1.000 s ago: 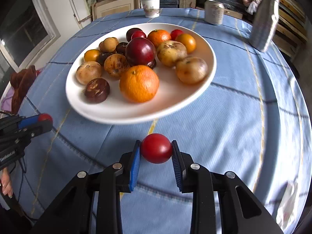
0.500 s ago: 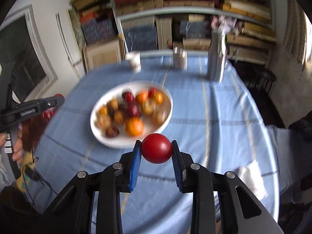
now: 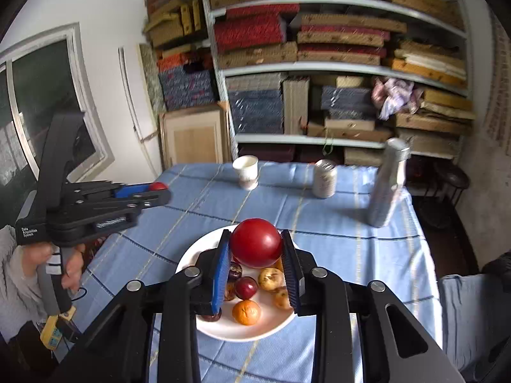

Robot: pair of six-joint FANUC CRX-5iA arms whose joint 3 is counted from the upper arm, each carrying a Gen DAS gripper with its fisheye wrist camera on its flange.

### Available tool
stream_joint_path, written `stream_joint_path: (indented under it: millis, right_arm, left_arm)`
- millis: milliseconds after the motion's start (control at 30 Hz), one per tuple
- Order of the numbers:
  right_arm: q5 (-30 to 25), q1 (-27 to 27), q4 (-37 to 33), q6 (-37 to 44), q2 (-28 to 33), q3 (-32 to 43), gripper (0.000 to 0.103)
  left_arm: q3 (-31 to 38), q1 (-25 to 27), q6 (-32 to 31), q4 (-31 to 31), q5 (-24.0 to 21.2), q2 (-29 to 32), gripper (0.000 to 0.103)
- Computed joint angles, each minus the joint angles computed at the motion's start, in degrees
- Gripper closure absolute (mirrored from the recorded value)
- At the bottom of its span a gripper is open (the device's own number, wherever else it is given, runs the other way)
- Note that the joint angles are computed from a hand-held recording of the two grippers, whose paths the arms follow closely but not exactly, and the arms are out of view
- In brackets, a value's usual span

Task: Organize fruits
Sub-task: 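Place the tomato on the plate with the left tool while the right tool places its tomato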

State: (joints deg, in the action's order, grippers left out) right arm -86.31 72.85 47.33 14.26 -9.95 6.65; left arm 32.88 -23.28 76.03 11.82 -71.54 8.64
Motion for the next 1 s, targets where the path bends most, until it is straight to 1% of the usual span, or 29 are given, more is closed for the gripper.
stream_joint_path:
  millis: [167,300,433,567,667,933,1000]
  right_arm:
    - [8.4,-8.5,-8.6,3.8,1.6,-2.5,0.072]
    - [14.3,-15.9,-16.8,8.5,4.7,-2.0,0.072]
    - [17.5,-21.0,-23.0,13.8,9.2,0.3,0.072]
    - [19.1,-24.0,-26.8,17.0,12.5,2.2,0.072]
    - [19.5,-25.2,-28.7,18.7,14.3,3.4,0.072]
    - [19.8,-26.8,-32.0,20.6,16.2,4.9,0.072]
    - [19.8,-27.0,-32.7,20.4,16.3,4.9,0.069]
  left_arm:
    - [-0.7,-0.9,2.9,-1.6,0.5,4.4,0.078]
    - [-2.3,-1.0,4.7,-3.0,0.8,6.9,0.078]
    - [-3.6,0.0,6.7,-3.3,0.7,9.3,0.078]
    - [-4.3,1.0,7.8,-3.0,0.8,11.0,0.078]
    - [-4.4,1.5,7.6,-2.5,1.6,11.7,0.078]
    - [-3.3,1.5,8.4,-2.2,1.6,13.7,0.076]
    - [-3.7,1.6,8.5,-1.7,1.9,13.6,0.076]
